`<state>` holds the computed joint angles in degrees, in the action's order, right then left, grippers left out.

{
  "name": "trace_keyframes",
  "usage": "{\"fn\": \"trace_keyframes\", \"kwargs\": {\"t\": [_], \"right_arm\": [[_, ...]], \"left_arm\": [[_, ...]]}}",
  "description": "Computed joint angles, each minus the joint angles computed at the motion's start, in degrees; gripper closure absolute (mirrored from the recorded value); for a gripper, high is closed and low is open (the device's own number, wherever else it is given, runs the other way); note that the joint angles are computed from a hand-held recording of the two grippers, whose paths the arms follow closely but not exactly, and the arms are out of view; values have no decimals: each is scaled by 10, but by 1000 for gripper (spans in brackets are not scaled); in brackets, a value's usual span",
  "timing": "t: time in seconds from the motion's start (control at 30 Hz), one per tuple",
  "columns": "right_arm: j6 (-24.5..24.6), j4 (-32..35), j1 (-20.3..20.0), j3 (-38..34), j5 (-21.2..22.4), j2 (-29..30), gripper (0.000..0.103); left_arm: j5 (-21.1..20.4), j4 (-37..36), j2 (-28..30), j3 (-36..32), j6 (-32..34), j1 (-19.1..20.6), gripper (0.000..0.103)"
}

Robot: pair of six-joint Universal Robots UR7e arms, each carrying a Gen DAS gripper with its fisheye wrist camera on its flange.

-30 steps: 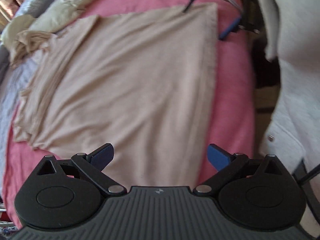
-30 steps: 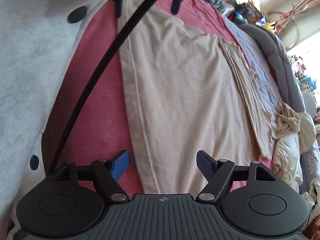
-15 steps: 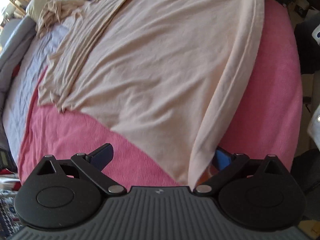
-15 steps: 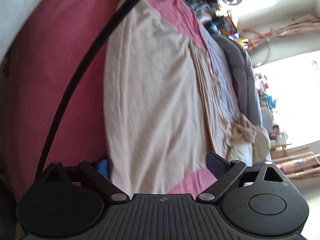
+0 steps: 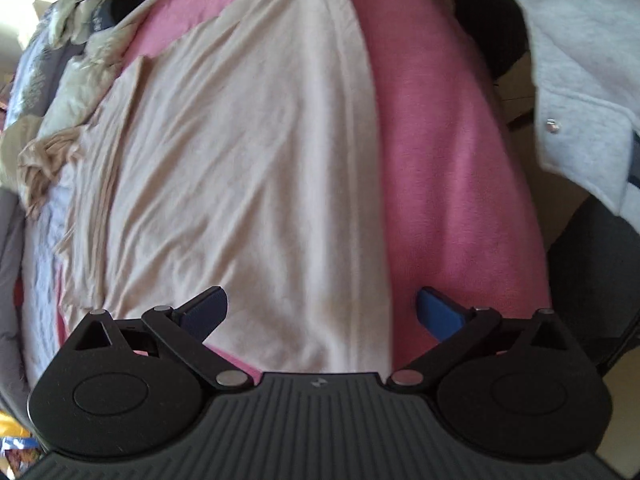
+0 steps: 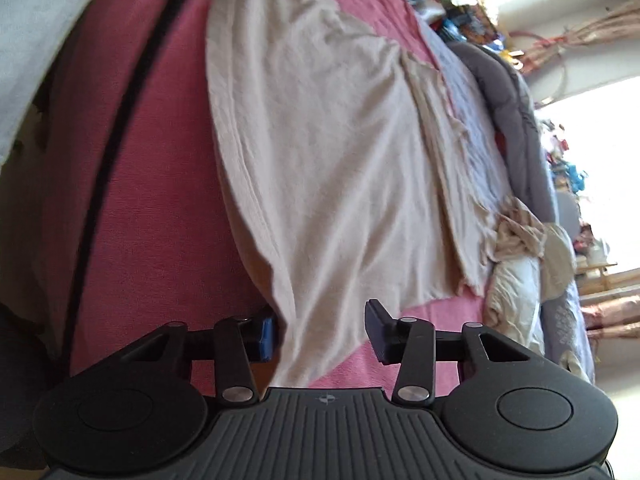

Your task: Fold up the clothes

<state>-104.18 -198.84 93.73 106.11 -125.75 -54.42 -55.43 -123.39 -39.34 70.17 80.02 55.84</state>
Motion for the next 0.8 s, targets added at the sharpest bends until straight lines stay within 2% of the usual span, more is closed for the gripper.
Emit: {"fn": "trace_keyframes", "kwargs": {"t": [0.13,0.23,0.27,0.3,0.33,0.37,0.47,0.6,0.73,0.8], "right_arm": [[-7,-27,-1,-28,-5,19,58],[-5,3,-5,-33,-11,13,58],[2,19,-5,-35,-14,11,59],[16,43,-4,-36,-21,5,64],[30,68,-3,-37,-26,-1,71],[42,91,-2,-37,-31,-7,71],[40,112,-3,-20,-32,-25,71],[25,115,-6,-3,-26,-39,71],[62,168,-5,-19,-34,-46,71],[123,217,-2,-36,-46,-51,71]], "left_arm": [[37,-66,15,-6,0,-1,0],[28,-46,22,-25,2,2,5],[21,-31,22,-29,4,2,16],[9,3,22,-40,-1,3,24],[-2,35,22,-50,-4,3,38],[-9,56,17,-51,-6,2,45],[-18,85,8,-50,2,2,46],[-13,104,16,-73,-30,6,42],[4,134,54,-143,-115,12,42],[3,165,73,-184,-155,16,42]]}}
